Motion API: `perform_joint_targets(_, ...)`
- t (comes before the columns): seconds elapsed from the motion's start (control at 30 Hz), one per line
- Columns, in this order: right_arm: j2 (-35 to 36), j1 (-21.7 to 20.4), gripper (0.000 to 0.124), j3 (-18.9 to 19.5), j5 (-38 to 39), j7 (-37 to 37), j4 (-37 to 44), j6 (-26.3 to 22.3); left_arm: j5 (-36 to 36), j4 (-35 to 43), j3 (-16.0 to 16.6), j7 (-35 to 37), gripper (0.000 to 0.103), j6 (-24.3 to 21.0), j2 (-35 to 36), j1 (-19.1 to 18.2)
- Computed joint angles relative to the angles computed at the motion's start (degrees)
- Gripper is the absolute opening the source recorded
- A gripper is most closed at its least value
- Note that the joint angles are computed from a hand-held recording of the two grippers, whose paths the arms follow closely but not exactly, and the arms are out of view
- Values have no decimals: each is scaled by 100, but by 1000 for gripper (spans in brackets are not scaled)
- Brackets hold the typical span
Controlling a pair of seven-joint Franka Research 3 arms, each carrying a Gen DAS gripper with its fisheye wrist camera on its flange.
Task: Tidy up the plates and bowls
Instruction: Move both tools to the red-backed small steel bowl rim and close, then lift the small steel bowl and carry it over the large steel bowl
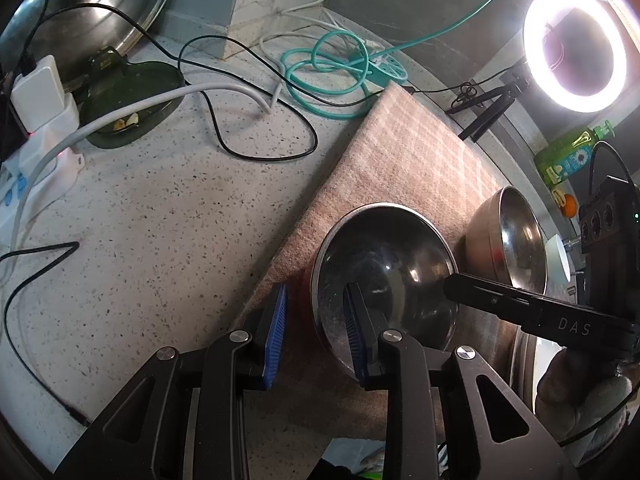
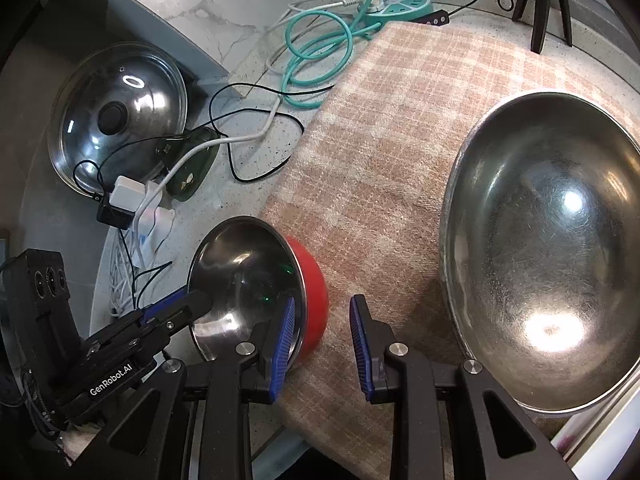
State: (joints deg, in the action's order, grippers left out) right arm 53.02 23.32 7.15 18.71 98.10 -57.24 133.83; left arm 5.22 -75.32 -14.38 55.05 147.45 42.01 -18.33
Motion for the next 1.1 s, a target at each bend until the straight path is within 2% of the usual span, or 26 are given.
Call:
perform_joint_targets(0.1,81,-2,19,9,-6,-4,140,-116,-10,80,-31,79,15,-54,59,5)
perform_joint_targets(0.3,204,14,9,34,6,-51,346,-234,55,144,26,32,15,-65,92,-60)
perform_joint_targets(0.6,171,42,8,-5,-34,-29,299,-189,91,122,50,-19,15,-25,67,-79)
perform_joint_targets(0.83,-163,-41,8,59,123,-66,-188,103,203,121,76,-54,15,100,-23,-124)
perform_joint_targets(1.1,-717,-196,8,91,331,-189,-968,495,291,661,46,185,15,26,164,-241)
